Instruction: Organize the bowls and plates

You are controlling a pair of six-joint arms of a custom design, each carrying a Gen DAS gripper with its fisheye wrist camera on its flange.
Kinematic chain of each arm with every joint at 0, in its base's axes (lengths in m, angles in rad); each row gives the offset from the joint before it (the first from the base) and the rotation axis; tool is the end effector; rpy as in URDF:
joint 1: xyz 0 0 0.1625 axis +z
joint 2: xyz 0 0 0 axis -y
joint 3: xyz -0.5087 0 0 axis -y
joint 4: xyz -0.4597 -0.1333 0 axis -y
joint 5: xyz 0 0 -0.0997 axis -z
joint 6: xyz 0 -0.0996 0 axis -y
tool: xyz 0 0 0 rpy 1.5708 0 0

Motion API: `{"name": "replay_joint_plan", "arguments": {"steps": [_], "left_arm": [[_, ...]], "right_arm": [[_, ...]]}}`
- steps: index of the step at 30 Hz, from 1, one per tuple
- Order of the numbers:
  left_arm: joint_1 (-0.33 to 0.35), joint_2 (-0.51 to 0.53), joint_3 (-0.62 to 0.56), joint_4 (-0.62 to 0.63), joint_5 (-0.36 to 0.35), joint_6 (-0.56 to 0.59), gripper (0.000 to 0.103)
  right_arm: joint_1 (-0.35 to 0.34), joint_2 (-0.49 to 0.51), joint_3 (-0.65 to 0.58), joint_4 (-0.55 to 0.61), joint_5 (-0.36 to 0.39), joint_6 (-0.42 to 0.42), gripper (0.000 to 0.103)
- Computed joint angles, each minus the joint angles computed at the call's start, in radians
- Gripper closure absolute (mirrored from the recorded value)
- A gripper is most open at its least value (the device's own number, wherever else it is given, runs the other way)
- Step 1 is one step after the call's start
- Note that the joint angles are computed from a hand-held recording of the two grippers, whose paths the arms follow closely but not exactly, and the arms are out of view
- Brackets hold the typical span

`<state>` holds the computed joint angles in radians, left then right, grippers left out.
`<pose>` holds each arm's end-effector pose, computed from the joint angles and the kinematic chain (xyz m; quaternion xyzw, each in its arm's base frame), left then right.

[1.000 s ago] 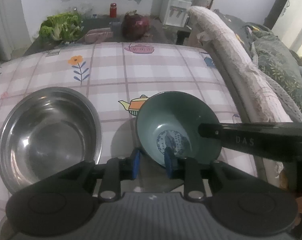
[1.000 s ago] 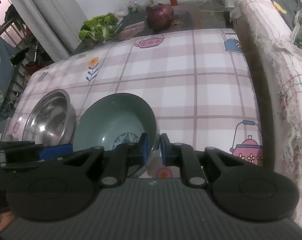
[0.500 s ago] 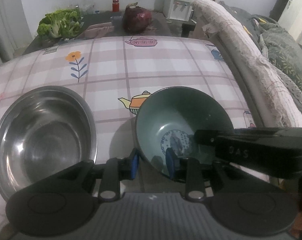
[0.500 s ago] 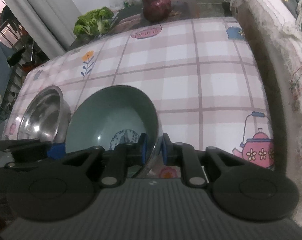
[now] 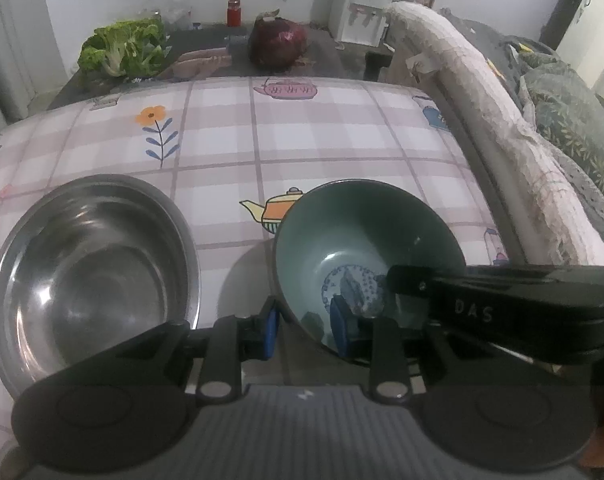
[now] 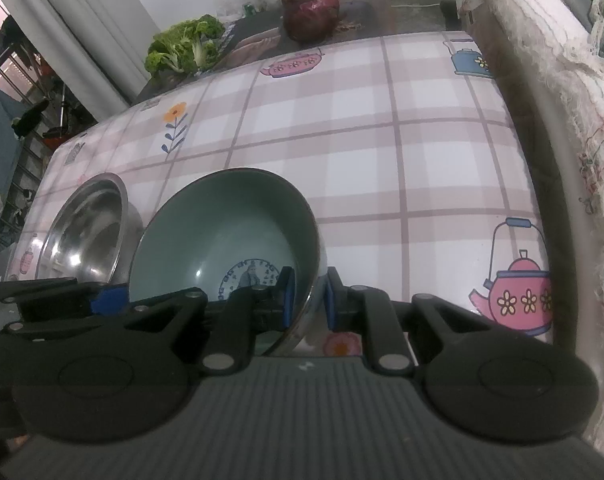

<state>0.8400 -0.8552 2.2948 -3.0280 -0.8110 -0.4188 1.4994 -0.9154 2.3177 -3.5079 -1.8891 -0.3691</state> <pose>-0.1799 -0.5032 0.0202 0.1411 0.9179 -0.2085 0.3068 0.0647 -0.5271 0.0820 0.0998 -0.9480 0.2212 0.2062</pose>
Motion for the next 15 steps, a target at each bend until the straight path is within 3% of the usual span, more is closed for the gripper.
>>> {"name": "replay_joint_plan", "arguments": {"steps": [15], "left_arm": [[-0.017, -0.025, 0.011, -0.009, 0.002, -0.004, 0.074]], "right_arm": [[0.016, -0.023, 0.005, 0.006, -0.001, 0.010, 0.089]]}}
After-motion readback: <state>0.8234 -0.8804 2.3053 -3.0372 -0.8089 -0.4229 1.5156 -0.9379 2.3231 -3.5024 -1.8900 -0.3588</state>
